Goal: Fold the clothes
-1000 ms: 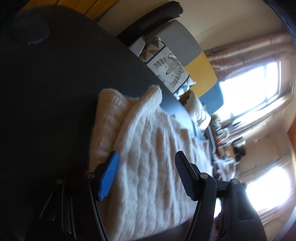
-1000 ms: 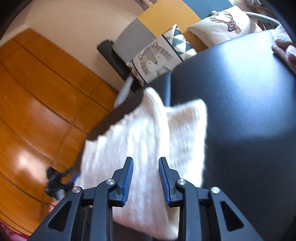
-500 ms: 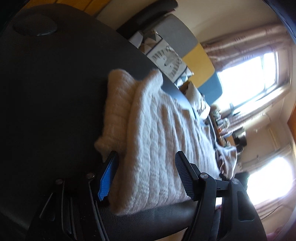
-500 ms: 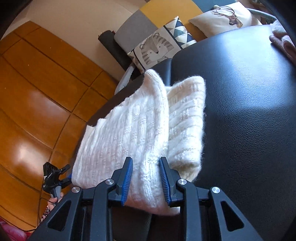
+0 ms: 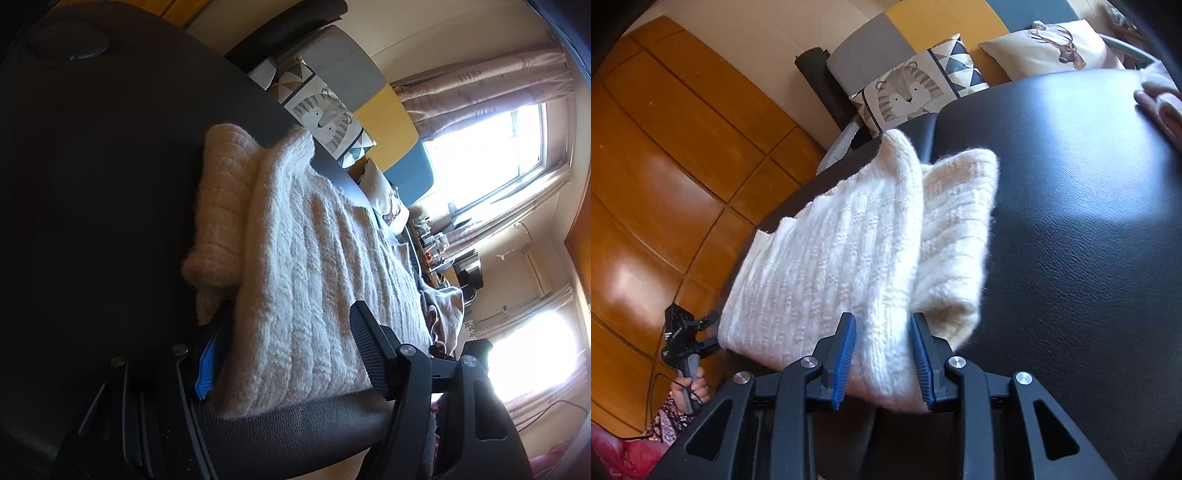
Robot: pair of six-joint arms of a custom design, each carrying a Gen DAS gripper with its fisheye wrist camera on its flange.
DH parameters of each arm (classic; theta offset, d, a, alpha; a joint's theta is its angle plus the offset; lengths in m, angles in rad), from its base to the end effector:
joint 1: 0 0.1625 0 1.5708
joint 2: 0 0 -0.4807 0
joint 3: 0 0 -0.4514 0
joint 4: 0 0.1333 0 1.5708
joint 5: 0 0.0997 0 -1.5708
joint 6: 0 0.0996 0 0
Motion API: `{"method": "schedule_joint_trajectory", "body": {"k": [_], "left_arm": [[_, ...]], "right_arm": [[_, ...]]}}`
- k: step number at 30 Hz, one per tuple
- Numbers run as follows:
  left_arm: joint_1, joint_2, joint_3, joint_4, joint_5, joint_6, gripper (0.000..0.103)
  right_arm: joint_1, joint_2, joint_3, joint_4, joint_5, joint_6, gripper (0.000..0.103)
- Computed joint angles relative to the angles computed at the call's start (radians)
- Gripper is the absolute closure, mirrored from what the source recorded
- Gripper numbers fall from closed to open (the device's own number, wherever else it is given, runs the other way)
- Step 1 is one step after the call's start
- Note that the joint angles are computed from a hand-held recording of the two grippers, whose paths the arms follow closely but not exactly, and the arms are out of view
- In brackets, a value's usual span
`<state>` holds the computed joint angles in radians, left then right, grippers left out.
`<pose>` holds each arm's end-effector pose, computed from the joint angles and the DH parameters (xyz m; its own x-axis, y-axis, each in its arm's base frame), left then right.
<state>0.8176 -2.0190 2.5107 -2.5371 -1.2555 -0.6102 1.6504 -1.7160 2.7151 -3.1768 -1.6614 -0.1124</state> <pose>-0.1002 -0.3469 0.3439 -0.9964 0.0764 0.0358 0.0456 0.8452 -0.5326 0.1488 -0.3023 0.2339 -0.9832 -0.1194 0.1378 -0.1767 0.8105 -0.5584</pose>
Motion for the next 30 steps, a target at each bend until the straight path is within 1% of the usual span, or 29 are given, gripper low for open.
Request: {"method": "schedule_joint_trajectory", "body": {"k": [2, 4, 5, 6, 7, 8, 10, 11, 12, 13, 14, 15, 17, 18, 19, 20, 21, 23, 24, 26, 28, 30], "left_arm": [[-0.021, -0.001, 0.0, 0.022, 0.012, -0.001, 0.037], [-0.051, -0.004, 0.0, 0.054, 0.045, 0.007, 0.037], [-0.061, -0.004, -0.002, 0.064, 0.058, 0.009, 0.037], [-0.069, -0.002, -0.003, 0.073, 0.069, 0.011, 0.037], [-0.078, -0.001, -0.005, 0.082, 0.08, 0.013, 0.037], [-0.087, 0.001, -0.006, 0.09, 0.091, 0.014, 0.037], [-0.101, 0.004, -0.007, 0.099, 0.107, 0.014, 0.056], [-0.108, 0.002, -0.008, 0.106, 0.118, 0.008, 0.072], [-0.114, 0.0, -0.009, 0.114, 0.132, 0.001, 0.075], [-0.116, -0.006, -0.007, 0.107, 0.137, 0.0, 0.076], [-0.119, -0.016, -0.003, 0.097, 0.141, -0.001, 0.081], [-0.126, -0.028, 0.001, 0.09, 0.149, -0.004, 0.084], [-0.137, -0.054, 0.006, 0.076, 0.158, -0.005, 0.086], [-0.141, -0.067, 0.007, 0.067, 0.151, 0.003, 0.088], [-0.146, -0.077, 0.006, 0.065, 0.146, 0.013, 0.089], [-0.153, -0.086, 0.004, 0.065, 0.142, 0.024, 0.089], [-0.159, -0.096, 0.003, 0.066, 0.138, 0.034, 0.089], [-0.191, -0.124, 0.001, 0.094, 0.145, 0.057, 0.089], [-0.199, -0.133, 0.0, 0.104, 0.143, 0.064, 0.089], [-0.201, -0.144, 0.002, 0.138, 0.14, 0.06, 0.089], [-0.183, -0.13, -0.002, 0.175, 0.141, 0.045, 0.089], [-0.182, -0.121, -0.003, 0.232, 0.194, 0.004, 0.089]], "right_arm": [[-0.027, -0.02, 0.004, 0.037, 0.037, -0.008, 0.072], [-0.055, -0.029, 0.007, 0.076, 0.074, -0.019, 0.072], [-0.063, -0.027, 0.01, 0.073, 0.092, -0.025, 0.07], [-0.062, -0.008, 0.014, 0.037, 0.106, -0.032, 0.07], [-0.061, 0.006, 0.02, -0.001, 0.117, -0.038, 0.073], [-0.06, 0.021, 0.025, -0.041, 0.127, -0.044, 0.081], [-0.049, 0.047, 0.019, -0.072, 0.129, -0.03, 0.088], [-0.042, 0.056, 0.014, -0.075, 0.123, -0.023, 0.091], [-0.035, 0.065, 0.008, -0.077, 0.117, -0.017, 0.091], [-0.03, 0.066, 0.007, -0.079, 0.114, -0.017, 0.092], [-0.026, 0.067, 0.006, -0.085, 0.111, -0.014, 0.093], [-0.03, 0.063, 0.009, -0.089, 0.122, -0.012, 0.093], [-0.063, 0.041, 0.023, -0.103, 0.191, -0.005, 0.093], [-0.081, 0.03, 0.03, -0.11, 0.226, 0.0, 0.093], [-0.106, 0.014, 0.037, -0.105, 0.279, 0.001, 0.094], [-0.119, 0.004, 0.039, -0.097, 0.315, 0.002, 0.094], [-0.129, -0.022, 0.038, -0.063, 0.345, -0.004, 0.094], [-0.123, -0.061, 0.03, 0.008, 0.372, -0.027, 0.095], [-0.11, -0.08, 0.025, 0.05, 0.375, -0.046, 0.095], [-0.092, -0.106, 0.021, 0.104, 0.355, -0.075, 0.095], [-0.085, -0.123, 0.024, 0.139, 0.325, -0.094, 0.095], [-0.087, -0.114, 0.031, 0.142, 0.243, -0.08, 0.095]]}}
